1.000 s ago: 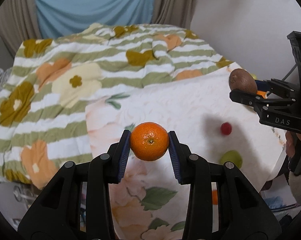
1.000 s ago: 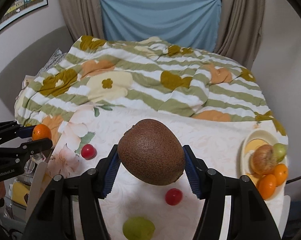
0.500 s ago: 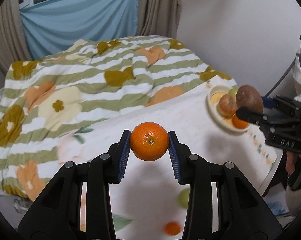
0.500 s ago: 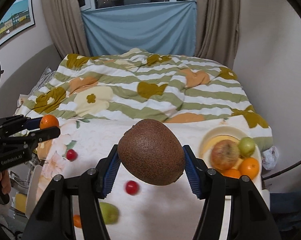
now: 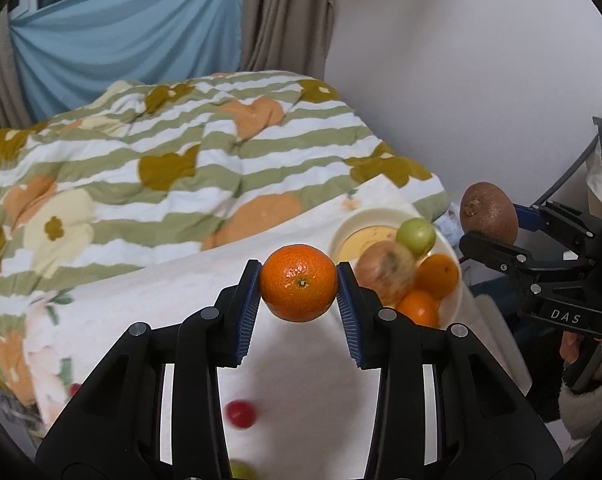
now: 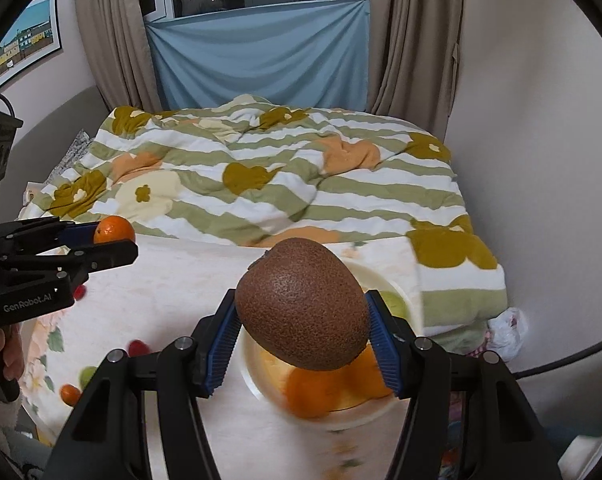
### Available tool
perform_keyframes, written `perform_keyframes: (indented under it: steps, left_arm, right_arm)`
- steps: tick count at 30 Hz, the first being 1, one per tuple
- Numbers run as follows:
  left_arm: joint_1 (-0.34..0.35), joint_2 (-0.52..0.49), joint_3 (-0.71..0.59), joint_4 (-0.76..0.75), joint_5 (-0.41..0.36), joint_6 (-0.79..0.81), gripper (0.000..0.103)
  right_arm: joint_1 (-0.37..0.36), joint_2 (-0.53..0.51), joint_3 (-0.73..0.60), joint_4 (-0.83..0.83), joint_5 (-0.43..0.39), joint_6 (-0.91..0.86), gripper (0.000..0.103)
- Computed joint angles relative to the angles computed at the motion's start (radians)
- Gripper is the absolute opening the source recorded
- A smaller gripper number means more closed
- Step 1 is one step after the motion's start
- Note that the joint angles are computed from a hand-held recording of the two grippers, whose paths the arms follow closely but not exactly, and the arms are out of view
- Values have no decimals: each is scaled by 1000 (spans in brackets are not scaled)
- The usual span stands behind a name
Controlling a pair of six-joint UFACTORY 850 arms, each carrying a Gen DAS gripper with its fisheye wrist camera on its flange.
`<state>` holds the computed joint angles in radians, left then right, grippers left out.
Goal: Organize fruits
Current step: 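Carry the tangerine and kiwi together over the cream bowl, then open the left tool to drop the tangerine while the right tool releases the kiwi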
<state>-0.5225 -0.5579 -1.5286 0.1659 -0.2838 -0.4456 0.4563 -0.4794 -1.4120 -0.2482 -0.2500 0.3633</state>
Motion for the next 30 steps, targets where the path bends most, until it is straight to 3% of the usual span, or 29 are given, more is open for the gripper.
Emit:
perform_keyframes:
  steps: [5,11,25,30]
  left_arm:
    - [-21,-114,-146,-73,-52,63,44]
    - [-25,-260,-346,-182,-138,218,44]
    - [-24,-594,-840,-303,-394,481,44]
    - [-23,-655,-931,-309,-443,511,44]
  right_arm:
    - [-57,-15,1,145,17,-178,57]
    - [-93,-45,-11,200,23,-214,57]
    - [-113,-59,3,5,0,84,57]
    - [-113,-58,13,-60,-9,192,57]
